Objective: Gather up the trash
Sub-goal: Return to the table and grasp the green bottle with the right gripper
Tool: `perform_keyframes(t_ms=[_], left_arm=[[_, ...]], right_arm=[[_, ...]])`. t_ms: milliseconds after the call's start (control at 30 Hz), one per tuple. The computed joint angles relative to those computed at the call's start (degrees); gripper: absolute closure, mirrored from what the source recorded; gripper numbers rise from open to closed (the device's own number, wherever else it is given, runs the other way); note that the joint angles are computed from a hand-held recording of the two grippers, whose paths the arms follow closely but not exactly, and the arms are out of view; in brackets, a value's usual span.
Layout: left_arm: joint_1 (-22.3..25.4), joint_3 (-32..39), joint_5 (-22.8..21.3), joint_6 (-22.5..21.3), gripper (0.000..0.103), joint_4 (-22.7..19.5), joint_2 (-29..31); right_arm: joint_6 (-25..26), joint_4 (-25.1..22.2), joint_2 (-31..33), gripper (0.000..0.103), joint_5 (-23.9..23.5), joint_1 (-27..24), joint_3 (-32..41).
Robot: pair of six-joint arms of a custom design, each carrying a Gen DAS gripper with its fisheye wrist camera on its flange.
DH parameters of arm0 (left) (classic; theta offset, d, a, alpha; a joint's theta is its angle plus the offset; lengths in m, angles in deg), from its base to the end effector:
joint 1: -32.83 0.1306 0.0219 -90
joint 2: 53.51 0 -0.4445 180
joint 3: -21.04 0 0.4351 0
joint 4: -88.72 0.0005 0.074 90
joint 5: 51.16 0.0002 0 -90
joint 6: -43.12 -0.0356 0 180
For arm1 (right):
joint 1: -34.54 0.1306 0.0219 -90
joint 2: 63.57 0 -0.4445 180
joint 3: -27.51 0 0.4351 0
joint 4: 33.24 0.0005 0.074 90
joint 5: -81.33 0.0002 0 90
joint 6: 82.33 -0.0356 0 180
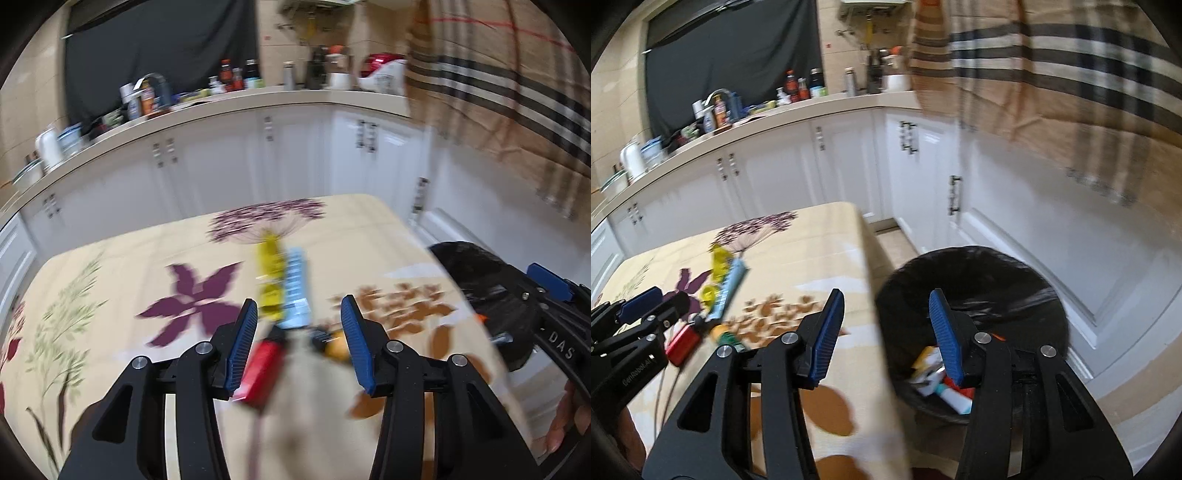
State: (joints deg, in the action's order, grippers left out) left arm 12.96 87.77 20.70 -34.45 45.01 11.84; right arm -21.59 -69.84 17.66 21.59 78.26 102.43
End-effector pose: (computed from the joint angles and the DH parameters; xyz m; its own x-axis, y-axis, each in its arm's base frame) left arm 0.3338 -0.1094 0.4723 -0.6414 0.0143 -0.7671 -0.0323 0.9984 0.0456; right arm 0.3475 0.3068 0.4506 -0.5907 0.0193 -0.8067 -0.0476 0.9971 0.0587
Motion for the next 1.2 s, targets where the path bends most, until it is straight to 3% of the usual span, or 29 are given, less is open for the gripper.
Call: perform_keyframes(t_ms=[367, 767, 1033, 1200], left_arm=[[13.0, -4.0, 2.4, -1.9, 0.054, -2.5, -6.7], [25.0, -6.4, 6.9, -3.9, 0.053, -3.7, -8.9], [27.9, -7.0, 9.5, -4.4, 0.053, -3.5, -9.1], [27.7, -7.2, 10.5, -4.5, 0.053, -3.4, -8.9]], right_arm=[[2.0, -1.6, 6.2, 0.056, -2.6, 5.4, 5.3], [4.3, -4.9, 11.7, 0.055, -6.0, 7.9, 9.9], [4.5, -8.4, 14.4, 0.055, -8.4, 7.5, 12.3], [4.7, -9.7, 15.2, 0.073, -9.3, 7.6, 12.9]])
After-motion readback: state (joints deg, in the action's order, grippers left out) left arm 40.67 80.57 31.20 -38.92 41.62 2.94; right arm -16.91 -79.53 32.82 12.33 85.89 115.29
